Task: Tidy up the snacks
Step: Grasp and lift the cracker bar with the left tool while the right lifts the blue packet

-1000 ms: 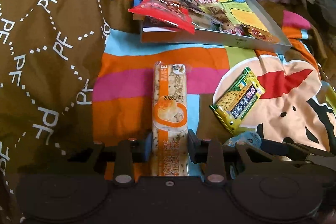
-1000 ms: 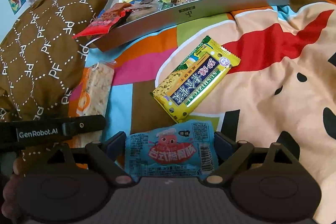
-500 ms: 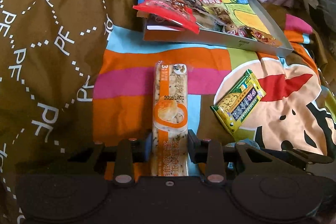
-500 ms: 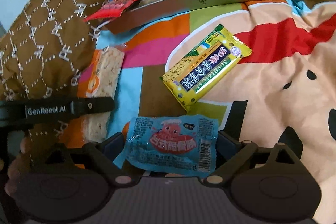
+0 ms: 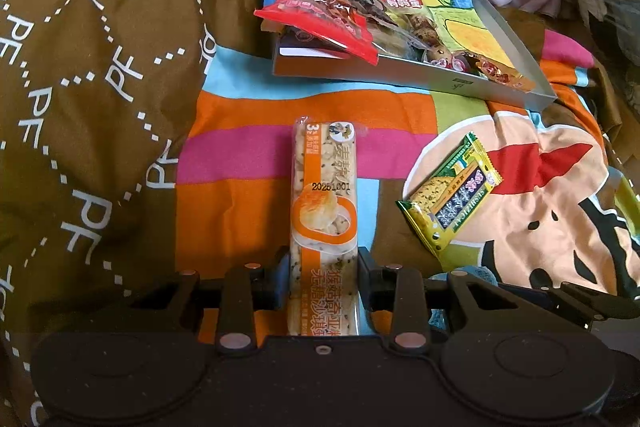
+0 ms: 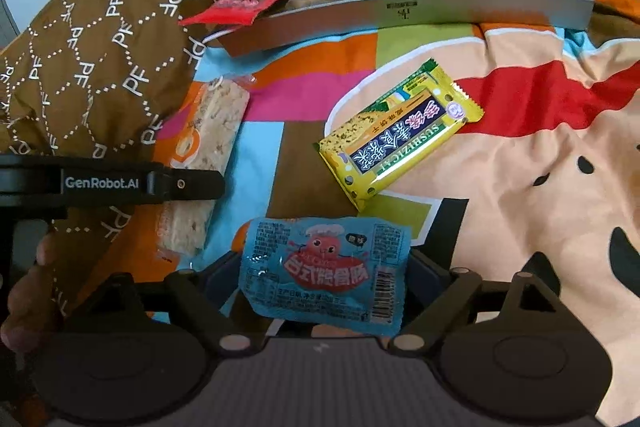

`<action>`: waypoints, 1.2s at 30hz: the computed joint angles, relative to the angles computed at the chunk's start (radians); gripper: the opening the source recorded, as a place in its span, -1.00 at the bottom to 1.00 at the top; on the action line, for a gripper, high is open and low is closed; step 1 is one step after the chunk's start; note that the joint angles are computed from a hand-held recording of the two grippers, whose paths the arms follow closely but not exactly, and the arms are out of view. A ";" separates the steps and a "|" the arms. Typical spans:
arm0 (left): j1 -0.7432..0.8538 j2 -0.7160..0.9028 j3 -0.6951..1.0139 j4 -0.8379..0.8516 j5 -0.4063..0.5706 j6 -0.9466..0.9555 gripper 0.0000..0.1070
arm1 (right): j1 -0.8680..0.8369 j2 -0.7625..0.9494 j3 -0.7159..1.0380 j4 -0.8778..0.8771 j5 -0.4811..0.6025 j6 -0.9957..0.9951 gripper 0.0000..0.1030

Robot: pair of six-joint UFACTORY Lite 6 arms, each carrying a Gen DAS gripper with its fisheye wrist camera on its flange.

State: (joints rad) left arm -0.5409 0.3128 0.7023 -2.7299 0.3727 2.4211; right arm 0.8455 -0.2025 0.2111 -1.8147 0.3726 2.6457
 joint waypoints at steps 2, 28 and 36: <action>-0.001 -0.007 -0.008 0.023 0.001 -0.033 -0.34 | 0.033 -0.009 0.001 0.088 0.028 -0.095 0.73; -0.059 -0.110 -0.104 -0.105 -0.026 0.062 -0.35 | 0.426 0.179 0.147 0.457 0.592 -0.451 0.72; -0.054 0.064 0.042 -0.085 -0.046 0.114 -0.30 | 0.457 0.202 0.160 0.467 0.619 -0.455 0.72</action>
State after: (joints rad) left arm -0.5946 0.3766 0.7446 -2.8153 0.3262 2.5352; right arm 1.3028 -0.0004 0.3714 -1.3478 0.9915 2.1908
